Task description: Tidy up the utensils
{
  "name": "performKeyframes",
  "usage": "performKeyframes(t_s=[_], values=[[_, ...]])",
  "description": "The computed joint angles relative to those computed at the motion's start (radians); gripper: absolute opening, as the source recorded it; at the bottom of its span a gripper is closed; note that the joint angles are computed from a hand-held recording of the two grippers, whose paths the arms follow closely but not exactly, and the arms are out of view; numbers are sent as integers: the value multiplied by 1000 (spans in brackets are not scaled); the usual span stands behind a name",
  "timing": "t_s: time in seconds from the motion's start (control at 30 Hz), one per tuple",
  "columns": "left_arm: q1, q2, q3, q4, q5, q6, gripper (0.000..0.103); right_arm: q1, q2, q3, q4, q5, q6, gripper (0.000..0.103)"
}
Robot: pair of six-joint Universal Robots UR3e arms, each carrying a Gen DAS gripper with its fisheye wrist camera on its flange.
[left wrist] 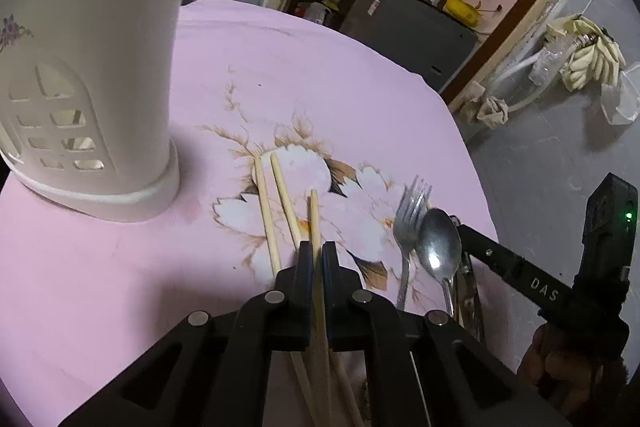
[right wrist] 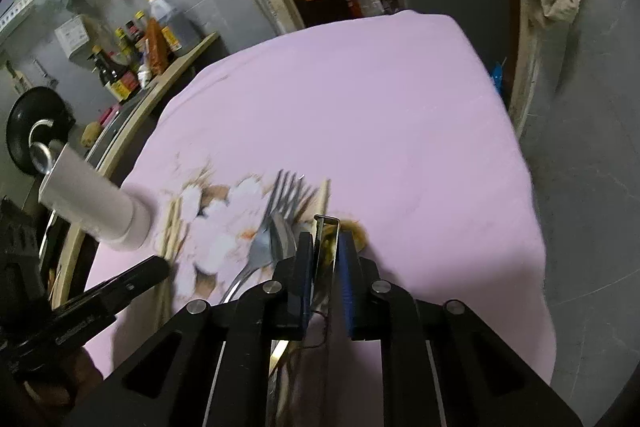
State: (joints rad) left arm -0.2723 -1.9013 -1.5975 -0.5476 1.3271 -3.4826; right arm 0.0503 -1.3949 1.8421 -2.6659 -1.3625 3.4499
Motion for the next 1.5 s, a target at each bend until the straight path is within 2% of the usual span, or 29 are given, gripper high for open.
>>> performKeyframes(t_s=[0.4, 0.7, 0.77, 0.83, 0.9, 1.1, 1.2, 1.33, 1.5], values=[[25, -20, 81, -143, -57, 124, 5, -8, -12, -44, 110, 17, -64, 12], [21, -42, 106, -142, -49, 160, 7, -4, 22, -90, 121, 7, -73, 12], [23, -38, 97, -132, -51, 169, 9, -2, 26, -80, 95, 2, -69, 12], [27, -42, 105, -147, -62, 180, 20, -1, 29, -79, 86, -3, -63, 12], [31, -41, 109, -153, -74, 185, 22, -3, 31, -82, 89, -5, -60, 14], [7, -52, 143, -186, -30, 222, 21, -14, 38, -84, 94, 4, -65, 16], [-4, -63, 174, -216, 4, 224, 10, -17, 44, -93, 102, 6, -64, 17], [37, -51, 177, -265, -58, 209, 8, -27, 51, -112, 131, 20, -51, 17], [66, -6, 111, -244, -97, 196, 6, -32, 65, -140, 174, 34, -43, 20]])
